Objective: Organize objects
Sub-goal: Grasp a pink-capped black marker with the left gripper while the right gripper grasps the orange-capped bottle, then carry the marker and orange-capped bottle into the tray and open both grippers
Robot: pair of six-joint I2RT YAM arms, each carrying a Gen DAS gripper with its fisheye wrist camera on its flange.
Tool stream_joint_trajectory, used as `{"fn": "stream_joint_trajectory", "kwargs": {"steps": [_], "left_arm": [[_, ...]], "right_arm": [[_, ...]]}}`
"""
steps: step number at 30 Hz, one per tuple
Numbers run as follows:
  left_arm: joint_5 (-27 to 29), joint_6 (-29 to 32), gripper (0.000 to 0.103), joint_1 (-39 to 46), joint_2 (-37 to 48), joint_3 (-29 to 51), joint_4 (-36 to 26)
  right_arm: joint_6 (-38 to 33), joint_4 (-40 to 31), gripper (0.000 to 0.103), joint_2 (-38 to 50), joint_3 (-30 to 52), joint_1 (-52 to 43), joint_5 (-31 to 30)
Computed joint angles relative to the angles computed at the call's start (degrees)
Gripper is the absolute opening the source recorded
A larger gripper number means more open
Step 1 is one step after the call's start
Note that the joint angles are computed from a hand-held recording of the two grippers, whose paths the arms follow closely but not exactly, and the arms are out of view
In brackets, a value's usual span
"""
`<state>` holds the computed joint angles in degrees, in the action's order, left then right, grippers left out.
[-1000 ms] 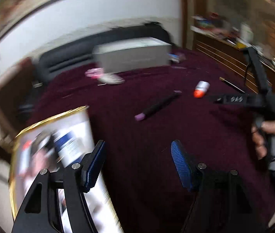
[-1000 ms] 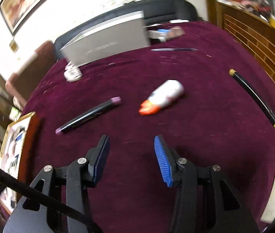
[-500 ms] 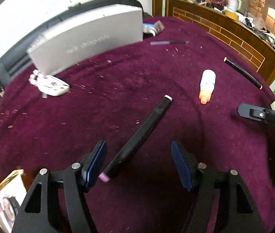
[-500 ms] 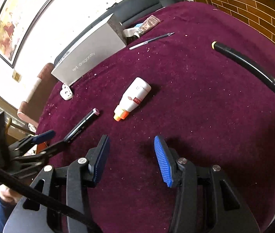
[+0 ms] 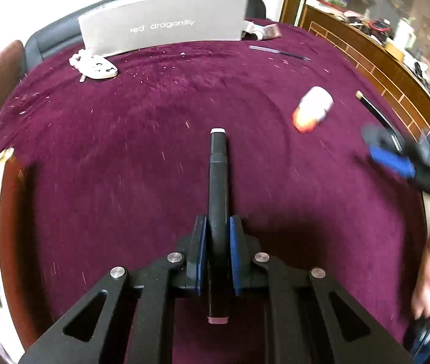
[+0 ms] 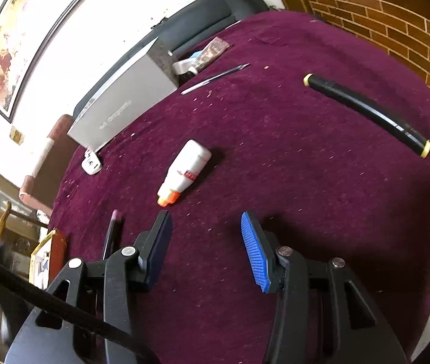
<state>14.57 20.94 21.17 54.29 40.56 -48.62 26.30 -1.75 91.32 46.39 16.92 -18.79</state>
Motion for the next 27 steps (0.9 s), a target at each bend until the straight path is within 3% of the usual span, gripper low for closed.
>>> {"fn": "stream_joint_trajectory", "kwargs": {"steps": [3, 10, 13, 17, 20, 23, 27], "left_arm": [[-1.69, 0.28, 0.011, -0.02, -7.31, -4.11, 1.31], [1.38, 1.78, 0.011, 1.94, -6.44, -5.29, 4.99], [2.96, 2.61, 0.012, 3.04, -5.77, -5.21, 5.30], [3.02, 3.10, 0.012, 3.24, -6.49, -5.40, 5.09], [3.66, 2.99, 0.012, 3.51, -6.26, -5.38, 4.96], [3.94, 3.04, 0.011, 3.71, -5.99, -5.27, 4.87], [6.46, 3.05, 0.011, 5.31, -4.78, -4.51, 3.81]], "right_arm": [[0.01, 0.38, 0.046, 0.06, -0.04, 0.14, 2.00], [7.16, -3.32, 0.046, 4.33, 6.41, 1.75, -0.33], [8.69, -9.49, 0.046, 9.47, 14.35, 4.03, 4.25], [11.23, -12.68, 0.046, 15.70, 22.80, 6.38, 7.49], [8.10, -18.45, 0.025, 20.82, 29.76, 9.32, 13.03], [4.18, -16.47, 0.024, 20.13, 28.08, 10.98, 17.02], [2.16, -11.48, 0.024, 14.10, 18.88, 10.38, 13.50]]}}
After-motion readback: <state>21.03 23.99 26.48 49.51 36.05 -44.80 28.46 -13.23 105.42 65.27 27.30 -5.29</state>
